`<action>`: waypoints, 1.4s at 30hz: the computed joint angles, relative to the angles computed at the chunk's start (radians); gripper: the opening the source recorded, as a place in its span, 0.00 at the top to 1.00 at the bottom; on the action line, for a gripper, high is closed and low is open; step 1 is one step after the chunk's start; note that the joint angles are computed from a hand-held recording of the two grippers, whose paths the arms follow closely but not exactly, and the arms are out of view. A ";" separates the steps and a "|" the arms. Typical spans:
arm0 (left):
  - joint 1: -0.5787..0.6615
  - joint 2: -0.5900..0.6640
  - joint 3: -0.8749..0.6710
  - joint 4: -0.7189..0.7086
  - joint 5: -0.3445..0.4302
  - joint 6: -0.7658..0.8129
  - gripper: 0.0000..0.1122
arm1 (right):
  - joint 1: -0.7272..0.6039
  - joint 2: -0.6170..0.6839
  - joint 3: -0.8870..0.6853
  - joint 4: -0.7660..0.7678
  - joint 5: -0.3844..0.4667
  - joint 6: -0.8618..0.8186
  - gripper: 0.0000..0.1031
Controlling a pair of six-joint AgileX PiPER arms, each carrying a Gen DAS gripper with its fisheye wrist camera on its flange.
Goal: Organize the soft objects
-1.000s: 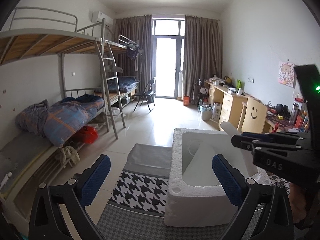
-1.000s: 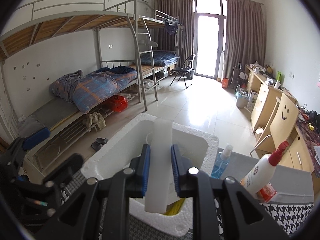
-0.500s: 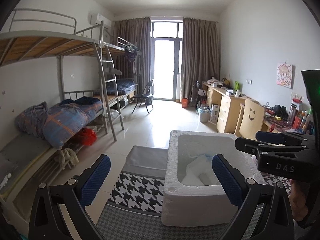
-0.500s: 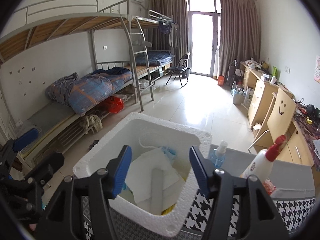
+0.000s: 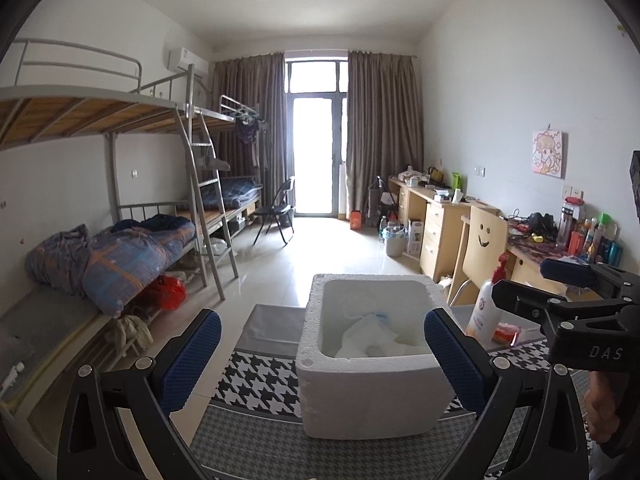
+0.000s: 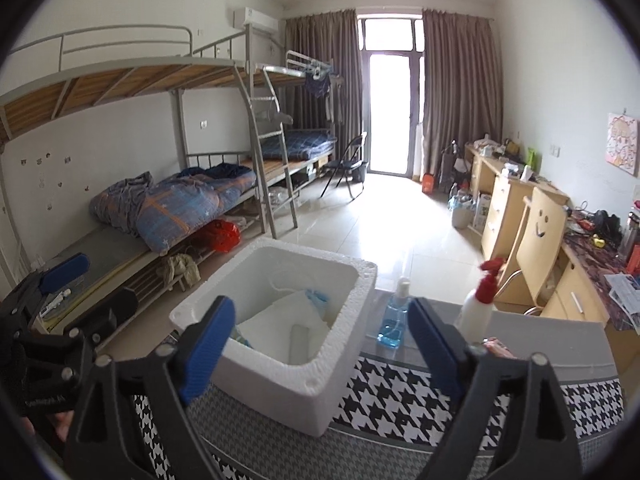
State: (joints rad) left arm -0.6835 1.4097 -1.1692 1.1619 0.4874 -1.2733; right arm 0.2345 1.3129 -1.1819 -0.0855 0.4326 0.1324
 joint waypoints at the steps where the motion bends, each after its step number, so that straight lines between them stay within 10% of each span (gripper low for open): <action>1: -0.012 -0.011 0.006 0.003 0.008 0.000 0.09 | 0.004 -0.014 0.010 -0.020 -0.004 0.024 0.09; 24: -0.303 -0.209 0.175 0.192 0.230 -0.164 0.09 | 0.125 -0.440 0.325 -0.403 -0.013 0.433 0.02; 42: -0.461 -0.310 0.317 0.335 0.334 -0.340 0.09 | 0.521 -0.628 0.477 -1.007 0.290 1.013 0.02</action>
State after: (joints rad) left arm -1.1441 1.0999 -0.8520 1.4971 0.8215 -1.6131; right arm 0.7552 0.6851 -0.7044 -1.0930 0.7224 1.1456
